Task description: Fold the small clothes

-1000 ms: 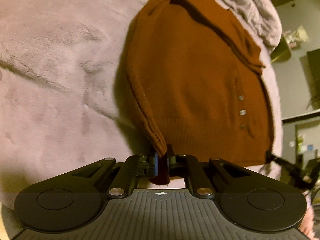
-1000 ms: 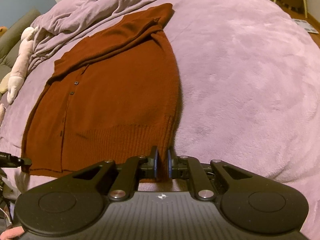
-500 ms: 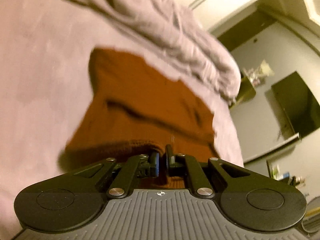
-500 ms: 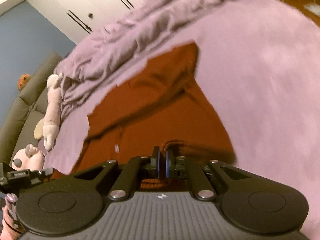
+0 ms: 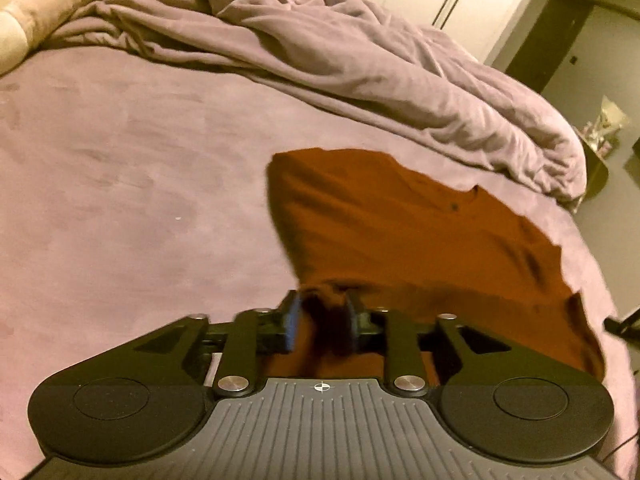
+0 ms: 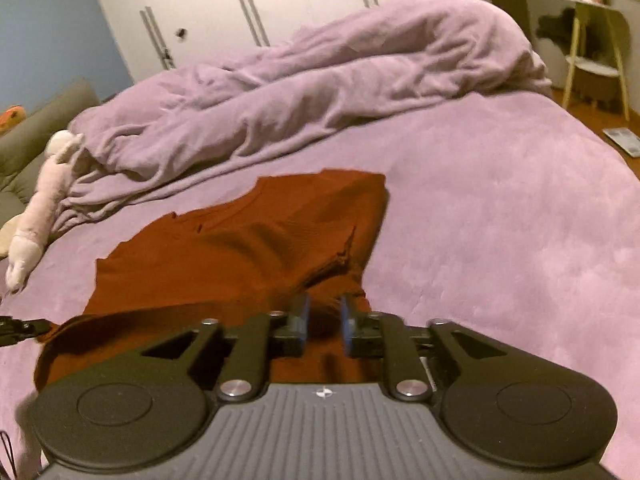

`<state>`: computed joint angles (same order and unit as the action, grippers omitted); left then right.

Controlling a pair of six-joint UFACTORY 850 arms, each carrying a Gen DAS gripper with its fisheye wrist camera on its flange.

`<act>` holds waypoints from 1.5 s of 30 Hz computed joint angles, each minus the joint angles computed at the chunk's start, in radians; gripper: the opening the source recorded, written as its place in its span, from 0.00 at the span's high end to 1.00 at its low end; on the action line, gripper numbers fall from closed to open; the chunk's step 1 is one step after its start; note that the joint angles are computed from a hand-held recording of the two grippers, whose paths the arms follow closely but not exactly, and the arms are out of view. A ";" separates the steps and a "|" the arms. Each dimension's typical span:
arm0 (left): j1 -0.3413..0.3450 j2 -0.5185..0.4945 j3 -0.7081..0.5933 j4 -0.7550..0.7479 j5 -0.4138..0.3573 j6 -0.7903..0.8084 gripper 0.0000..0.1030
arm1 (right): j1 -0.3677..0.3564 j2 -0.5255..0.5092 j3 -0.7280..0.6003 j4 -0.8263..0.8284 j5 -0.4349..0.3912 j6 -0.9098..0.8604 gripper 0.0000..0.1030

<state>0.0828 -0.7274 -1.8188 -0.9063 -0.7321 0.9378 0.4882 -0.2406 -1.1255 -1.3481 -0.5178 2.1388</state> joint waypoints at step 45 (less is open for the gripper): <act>-0.060 -0.039 -0.023 0.047 0.011 0.151 0.90 | -0.005 -0.193 -0.188 0.168 -0.049 -0.524 0.94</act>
<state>0.0228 -0.7662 -1.8422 -0.8592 -0.7208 1.0883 0.4834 -0.4333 -1.3135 -1.1803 -0.5668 1.6143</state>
